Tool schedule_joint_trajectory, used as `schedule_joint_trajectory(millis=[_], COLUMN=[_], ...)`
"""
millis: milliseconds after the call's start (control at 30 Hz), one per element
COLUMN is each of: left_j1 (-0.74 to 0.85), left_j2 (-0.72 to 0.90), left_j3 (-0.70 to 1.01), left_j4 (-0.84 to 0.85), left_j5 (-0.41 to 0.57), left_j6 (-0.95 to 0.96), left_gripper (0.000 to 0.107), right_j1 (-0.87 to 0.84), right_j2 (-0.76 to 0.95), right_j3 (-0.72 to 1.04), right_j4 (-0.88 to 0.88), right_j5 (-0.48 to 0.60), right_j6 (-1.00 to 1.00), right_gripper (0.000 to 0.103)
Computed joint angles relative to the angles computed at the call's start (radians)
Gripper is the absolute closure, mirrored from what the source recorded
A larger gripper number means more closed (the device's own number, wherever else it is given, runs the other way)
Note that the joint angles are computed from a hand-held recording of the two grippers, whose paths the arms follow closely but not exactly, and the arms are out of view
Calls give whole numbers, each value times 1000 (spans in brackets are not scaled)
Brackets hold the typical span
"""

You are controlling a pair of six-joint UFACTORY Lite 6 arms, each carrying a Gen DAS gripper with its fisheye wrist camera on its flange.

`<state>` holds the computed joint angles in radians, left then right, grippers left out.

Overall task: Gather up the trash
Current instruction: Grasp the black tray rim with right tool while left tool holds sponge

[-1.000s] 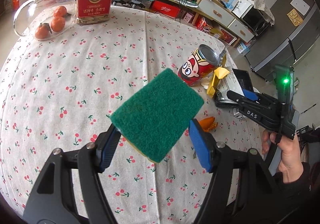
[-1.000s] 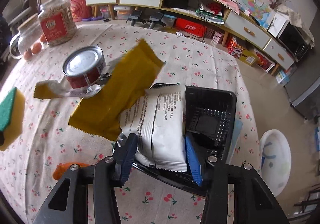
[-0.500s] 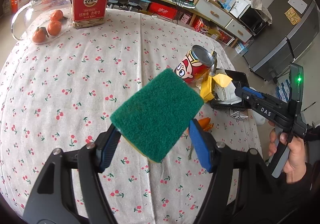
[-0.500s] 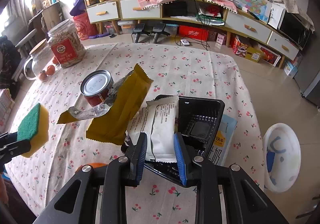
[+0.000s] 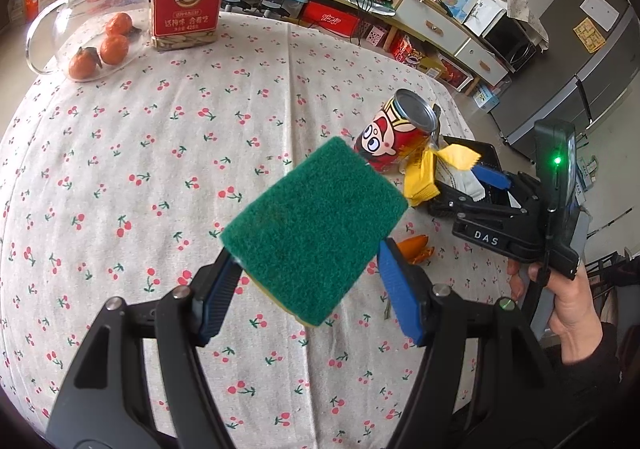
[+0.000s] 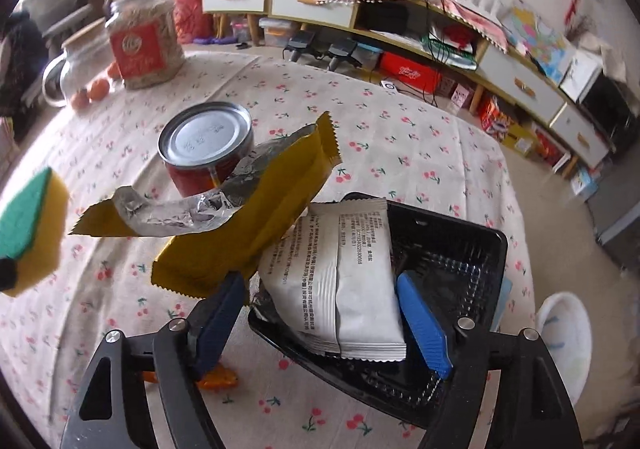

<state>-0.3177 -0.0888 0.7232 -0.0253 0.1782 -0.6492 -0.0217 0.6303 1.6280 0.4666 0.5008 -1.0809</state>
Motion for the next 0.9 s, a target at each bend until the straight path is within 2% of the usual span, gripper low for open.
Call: schedule_joint_trajectory(millis=[100,167,233,267,400,467,533,900], left_j1=[3,7,2,-2,-7,-13,-21,-60], left_j2=[7,8,6,4,6,7,8,29], left_j3=[1,3,4,3,5,8,16,61], left_j4=[-15,-22,5,23,57,84,128,307], left_j5=[-3,-3,-2,-1,-3,-2,0,6], left_j6=[14,25,-3,-23,-57,-88,-134,-323], left_gripper=[38,38,38,38,38,38,38,38], right_j1=[-1,-11,-20,-25,-49,-60,-76,-144], right_j2=[4,18,24,28,37,29,25,-76], right_j3=[2,25,42,53,86,84,95,52], right_j4=[10,18,29,33,53,75,113,274], right_j5=[-2,23,43,55,108,121,157,297], right_j6=[-17,-22,-27,-27,-30,-46,-69,-184], right_gripper=[25,38,46,56,69,84,90,99])
